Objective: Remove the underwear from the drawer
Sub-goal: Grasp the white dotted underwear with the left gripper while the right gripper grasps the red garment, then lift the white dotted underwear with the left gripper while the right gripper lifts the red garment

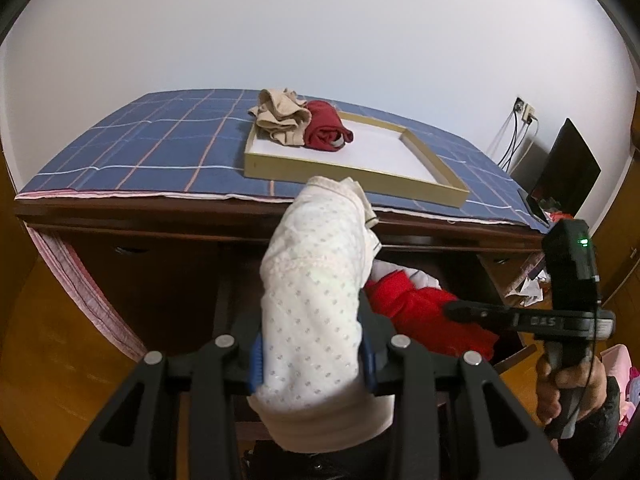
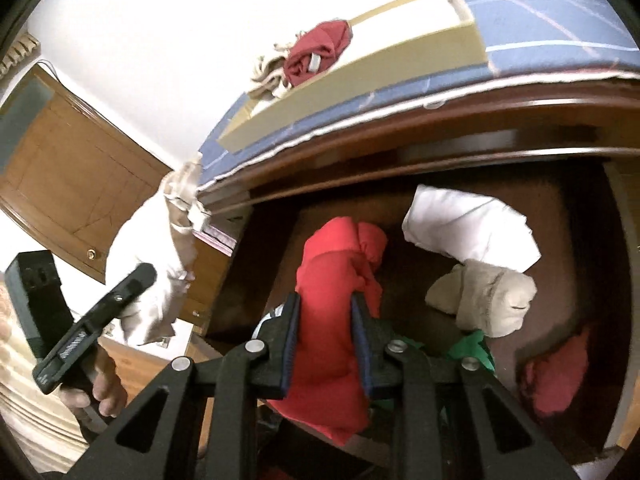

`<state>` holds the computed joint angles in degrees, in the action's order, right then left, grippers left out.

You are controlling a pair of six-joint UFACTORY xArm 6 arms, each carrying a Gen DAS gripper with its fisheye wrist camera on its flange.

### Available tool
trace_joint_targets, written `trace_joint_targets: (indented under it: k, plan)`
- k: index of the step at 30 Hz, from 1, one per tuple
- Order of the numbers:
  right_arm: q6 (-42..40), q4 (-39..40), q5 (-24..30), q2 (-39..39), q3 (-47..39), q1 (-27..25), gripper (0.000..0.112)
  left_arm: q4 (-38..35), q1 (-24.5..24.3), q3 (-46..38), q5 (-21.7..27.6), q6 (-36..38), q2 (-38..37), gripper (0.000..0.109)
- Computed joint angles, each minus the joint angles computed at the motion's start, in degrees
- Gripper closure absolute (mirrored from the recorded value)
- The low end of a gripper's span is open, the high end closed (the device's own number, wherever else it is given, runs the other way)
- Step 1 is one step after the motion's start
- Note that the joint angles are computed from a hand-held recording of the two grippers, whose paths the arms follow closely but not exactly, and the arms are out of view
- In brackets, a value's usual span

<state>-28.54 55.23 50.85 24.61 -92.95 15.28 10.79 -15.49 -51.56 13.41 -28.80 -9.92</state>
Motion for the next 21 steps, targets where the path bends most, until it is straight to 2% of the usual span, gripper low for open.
trace_joint_targets:
  k: [5,10,12,13,15,17,21]
  plan:
    - [-2.0,3.5,1.3,-2.3,0.7,-1.2,0.086,-1.9,-0.5,-0.1,-0.1,2.0,-0.2,0.073]
    - [-4.0,7.1,4.7,-4.1,-0.3,-2.6,0.087,0.3,-0.6,-0.9,0.0,0.6,-0.5,0.073]
    - [-4.5,7.7,4.1,-4.9,-0.6,-2.6,0.093,1.5,-0.5,-1.5,0.0,-0.4,-0.5,0.073]
    - [-5.0,8.4,3.9,-5.2,-0.8,-2.6,0.108,2.0,-0.5,-1.8,0.0,-0.6,-0.4,0.073]
    - [-5.9,9.8,3.2,-5.4,-1.7,-2.7,0.111,2.4,-0.6,-2.6,0.1,-0.9,0.1,0.073]
    - [-6.4,6.8,2.6,-4.8,-3.7,-2.1,0.111,2.6,-0.7,-3.0,0.1,-1.0,0.3,0.073]
    - [-3.0,0.2,6.3,-2.1,-7.1,-1.4,0.11,1.7,-0.9,-2.7,0.4,0.1,0.3,0.073]
